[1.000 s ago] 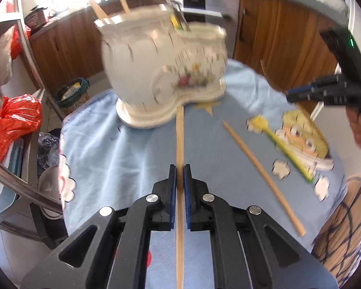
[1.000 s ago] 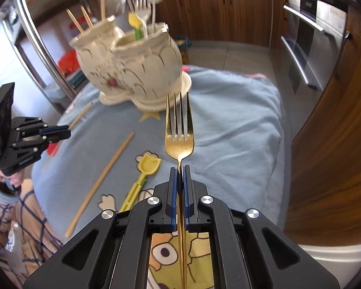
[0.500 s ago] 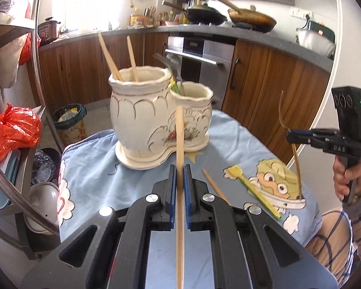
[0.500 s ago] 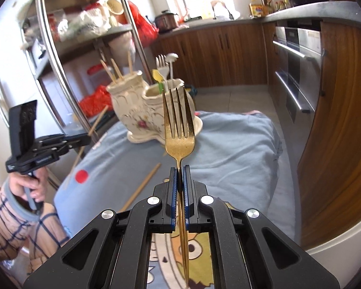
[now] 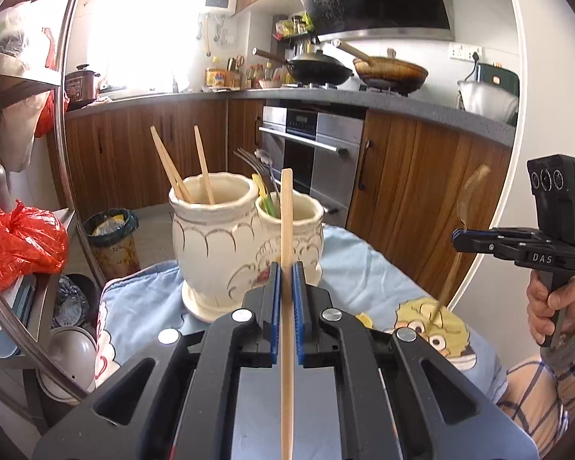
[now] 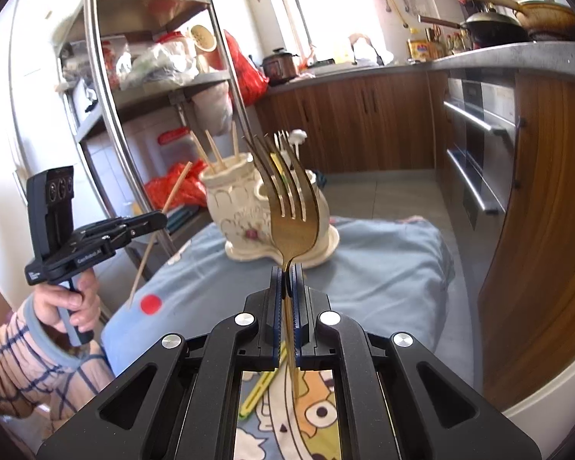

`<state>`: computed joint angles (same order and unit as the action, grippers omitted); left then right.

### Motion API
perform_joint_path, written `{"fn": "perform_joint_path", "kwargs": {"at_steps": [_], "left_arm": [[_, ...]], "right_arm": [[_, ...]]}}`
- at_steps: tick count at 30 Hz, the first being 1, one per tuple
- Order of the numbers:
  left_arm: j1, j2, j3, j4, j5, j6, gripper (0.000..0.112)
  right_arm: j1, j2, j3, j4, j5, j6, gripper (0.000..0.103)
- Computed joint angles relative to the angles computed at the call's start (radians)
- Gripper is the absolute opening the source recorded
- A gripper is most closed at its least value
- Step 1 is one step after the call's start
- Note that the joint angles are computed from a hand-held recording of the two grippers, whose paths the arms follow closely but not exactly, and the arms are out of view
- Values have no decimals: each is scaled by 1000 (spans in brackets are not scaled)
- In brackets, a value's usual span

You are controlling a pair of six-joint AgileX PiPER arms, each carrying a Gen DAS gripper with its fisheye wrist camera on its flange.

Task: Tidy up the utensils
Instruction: 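Lift the chopstick to the holder with the left tool while the right tool carries the gold fork, then lower the chopstick into the large pot with the left tool while the right tool drops the fork in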

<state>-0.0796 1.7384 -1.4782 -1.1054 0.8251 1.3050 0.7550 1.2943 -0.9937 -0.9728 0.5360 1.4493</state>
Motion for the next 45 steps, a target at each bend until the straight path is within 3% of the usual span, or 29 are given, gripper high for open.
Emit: {"fn": "perform_joint_path", "kwargs": {"at_steps": [13, 18, 32, 38, 45], "left_arm": [[23, 99, -162, -207, -23, -40, 6], [8, 163, -269, -247, -41, -75, 6], [-84, 363, -619, -326, -225, -124, 6], [-133, 411, -666, -362, -330, -32, 6], [-160, 464, -702, -298, -401, -61, 6]], "right_arm": [[-128, 80, -171, -24, -120, -91, 6], [-173, 174, -321, 55, -164, -234, 6], [-284, 422, -650, 411, -231, -646, 6], [-318, 455, -696, 483, -249, -691, 6], [-323, 485, -736, 468, -240, -677, 6]]}}
